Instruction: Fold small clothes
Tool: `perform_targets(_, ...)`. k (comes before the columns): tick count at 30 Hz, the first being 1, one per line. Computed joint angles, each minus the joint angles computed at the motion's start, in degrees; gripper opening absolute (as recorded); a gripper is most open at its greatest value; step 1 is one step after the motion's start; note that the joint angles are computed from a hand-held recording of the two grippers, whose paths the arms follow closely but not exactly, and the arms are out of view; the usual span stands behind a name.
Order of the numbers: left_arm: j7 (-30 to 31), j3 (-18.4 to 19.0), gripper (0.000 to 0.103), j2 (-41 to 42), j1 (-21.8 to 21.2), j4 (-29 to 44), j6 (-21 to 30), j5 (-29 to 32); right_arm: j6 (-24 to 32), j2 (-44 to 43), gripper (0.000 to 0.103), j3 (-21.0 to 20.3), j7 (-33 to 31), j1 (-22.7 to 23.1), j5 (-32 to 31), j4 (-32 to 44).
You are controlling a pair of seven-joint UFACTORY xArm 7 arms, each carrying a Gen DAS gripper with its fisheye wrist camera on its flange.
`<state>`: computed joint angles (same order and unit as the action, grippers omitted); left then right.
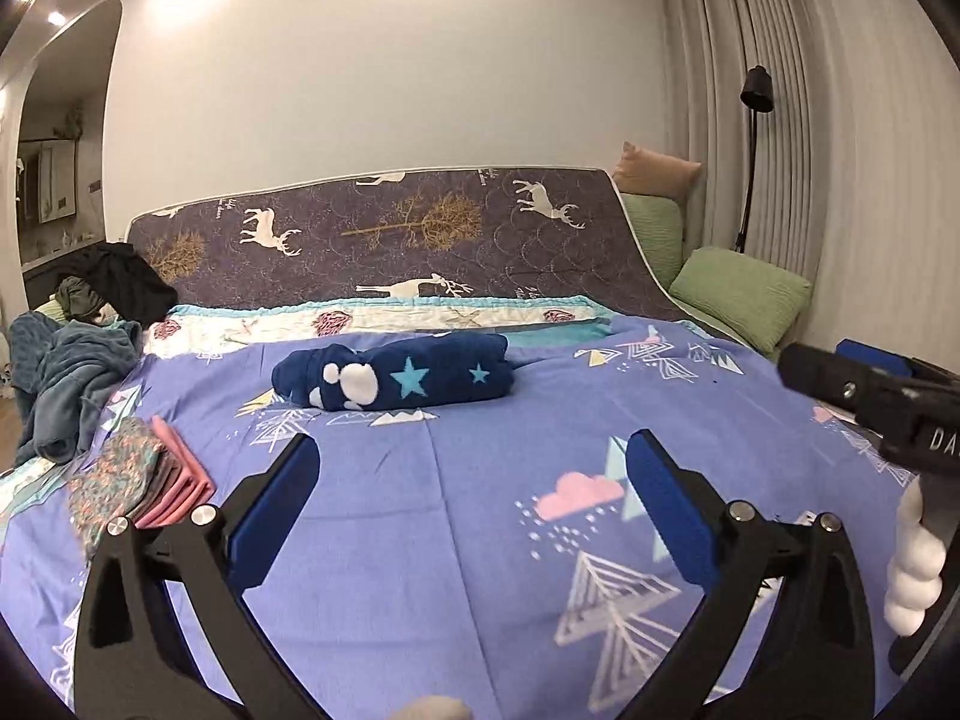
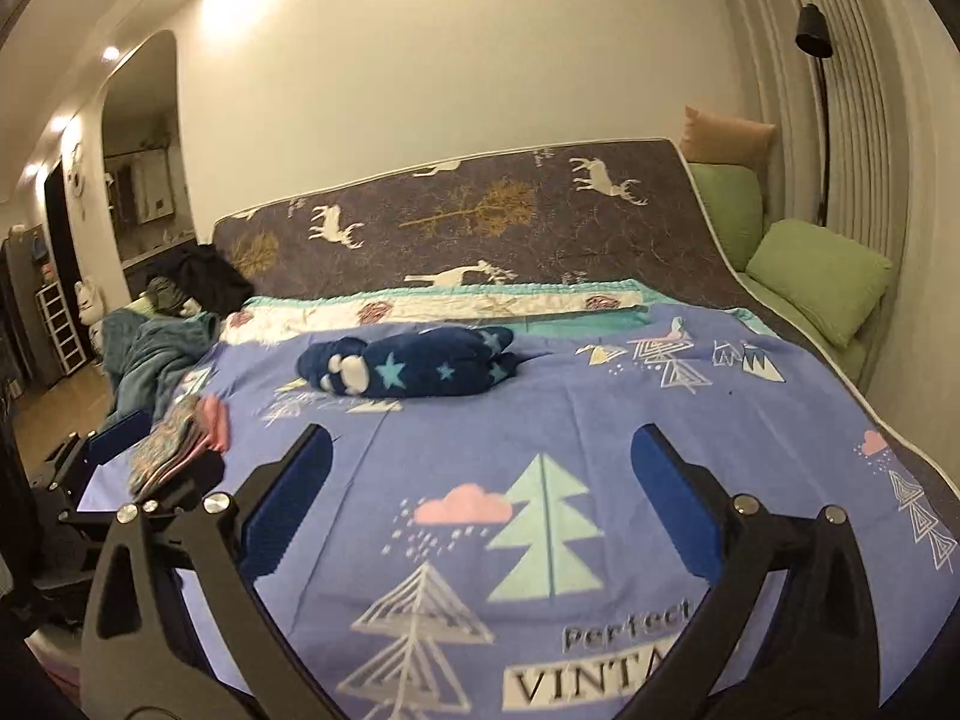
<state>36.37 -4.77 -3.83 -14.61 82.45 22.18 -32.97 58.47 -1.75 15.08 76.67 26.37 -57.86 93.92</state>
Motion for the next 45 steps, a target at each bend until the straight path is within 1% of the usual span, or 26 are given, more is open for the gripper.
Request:
perform_targets(2, 0.2, 0.1, 0.102, -2.6, -0.1, -2.5, -0.3, -0.4, 0.6, -0.9, 0.101, 0.5, 0.3, 0.5, 1.1, -0.5)
perform_targets(4, -0.2, 0.6, 0.102, -4.9, -0.5, -4.6, -0.5, 0.0, 2.5, -1.7, 0.101, 1.5, 0.4, 1.0, 1.4, -0.8)
perform_targets(6, -3.6, 0.6, 0.102, -6.4, -0.2, -6.3, -0.9, 3.1, 3.3, -2.4, 0.101, 2.3, 0.9, 1.1, 0.8, -1.4)
perform_targets(8, -8.0, 0.3, 0.102, -7.7, 0.5, -7.7, -0.3, 7.0, 4.7, -2.9, 0.101, 3.2, 1.6, 1.3, -0.1, -2.1)
perform_targets(11, -9.7, 1.4, 0.102, -8.8, -0.3, -8.8, 1.2, 8.2, 5.3, -3.4, 0.101, 3.8, 1.9, 1.5, 0.8, -3.5)
perform_targets(15, -13.4, 1.1, 0.102, -10.0, 0.2, -10.6, 1.6, 12.5, 5.6, -3.8, 0.101, 4.2, 2.2, 1.3, 2.7, -5.0)
perform_targets(19, -13.8, 2.1, 0.102, -10.5, -0.8, -11.2, 1.9, 12.6, 7.2, -3.3, 0.101, 4.7, 1.9, 1.5, 2.8, -5.0)
perform_targets(23, -14.1, 2.4, 0.102, -10.2, -1.0, -11.2, 2.4, 12.9, 6.3, -3.4, 0.101, 4.2, 2.0, 1.6, 3.9, -5.5)
perform_targets(33, -14.8, 1.7, 0.102, -9.4, -0.8, -11.2, 1.6, 14.9, 3.6, -3.8, 0.101, 2.9, 1.7, 0.3, 8.7, -7.6)
perform_targets(45, -16.1, 1.1, 0.102, -8.9, -0.6, -11.2, 1.7, 17.1, 3.8, -3.4, 0.101, 2.9, 1.3, -0.2, 9.8, -8.0)
